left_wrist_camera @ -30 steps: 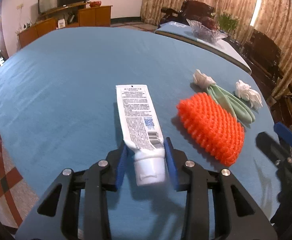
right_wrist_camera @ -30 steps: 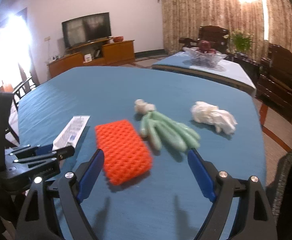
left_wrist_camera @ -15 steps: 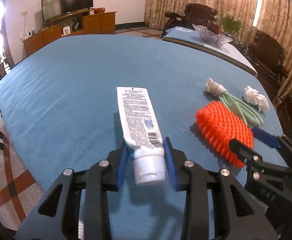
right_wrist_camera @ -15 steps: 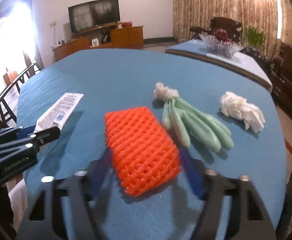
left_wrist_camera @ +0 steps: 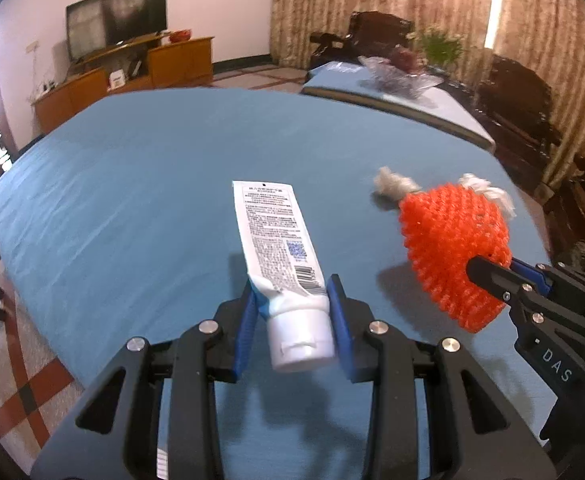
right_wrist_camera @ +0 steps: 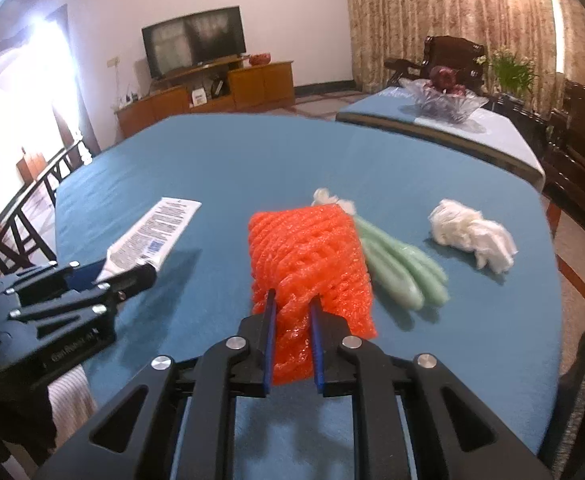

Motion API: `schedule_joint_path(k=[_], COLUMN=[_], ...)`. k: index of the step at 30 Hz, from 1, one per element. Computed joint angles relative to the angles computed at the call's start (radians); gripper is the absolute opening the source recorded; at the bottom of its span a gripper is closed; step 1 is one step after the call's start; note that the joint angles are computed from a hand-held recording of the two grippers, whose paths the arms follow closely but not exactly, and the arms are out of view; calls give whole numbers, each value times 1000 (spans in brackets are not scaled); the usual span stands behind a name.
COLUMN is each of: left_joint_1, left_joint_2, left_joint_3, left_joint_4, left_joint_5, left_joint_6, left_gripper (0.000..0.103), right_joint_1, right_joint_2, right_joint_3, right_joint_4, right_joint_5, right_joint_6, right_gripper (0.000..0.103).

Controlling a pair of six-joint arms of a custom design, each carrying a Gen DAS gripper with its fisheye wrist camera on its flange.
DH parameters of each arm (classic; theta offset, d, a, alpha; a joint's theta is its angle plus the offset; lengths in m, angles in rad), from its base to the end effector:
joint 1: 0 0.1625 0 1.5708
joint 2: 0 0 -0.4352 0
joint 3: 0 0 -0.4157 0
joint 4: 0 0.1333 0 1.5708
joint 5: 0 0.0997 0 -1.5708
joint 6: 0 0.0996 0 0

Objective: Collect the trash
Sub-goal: 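Carry the tube and mesh sleeve over the bin and open both grippers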

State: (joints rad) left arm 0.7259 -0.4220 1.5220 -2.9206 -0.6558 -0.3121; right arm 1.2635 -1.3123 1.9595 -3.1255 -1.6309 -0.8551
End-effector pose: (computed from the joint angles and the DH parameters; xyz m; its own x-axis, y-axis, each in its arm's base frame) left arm -0.3806 -0.6215 -0.0639 -0.7472 0.1128 -0.6550 0.5204 0.7122 -0.4711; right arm -0.0549 -0.5938 0.3499 -0.7554 -0.2152 0.6189 -0.5850 0.6470 -0.4891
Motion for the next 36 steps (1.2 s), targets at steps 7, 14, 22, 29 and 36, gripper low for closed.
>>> schedule_joint_path(k=[7, 14, 22, 29, 36], left_joint_1=[-46, -87, -126, -157, -177], left_joint_2=[40, 104, 184, 259, 353], left_joint_3=[-47, -120, -220, -312, -446], left_joint_4=[-19, -19, 9, 45, 98], left_joint_5=[-59, -123, -196, -269, -351], left_joint_6=[65, 117, 163, 200, 233], left_gripper=[33, 33, 33, 33, 33], right_joint_1=[-22, -64, -142, -215, -300], right_joint_2=[-77, -152, -234, -287, -337], right_joint_3=[20, 31, 44, 59, 66], right_joint_4=[-24, -42, -61, -92, -124], right_joint_5=[17, 22, 48, 52, 63], right_joint_6=[21, 25, 50, 78, 115], right_gripper=[15, 15, 15, 15, 15])
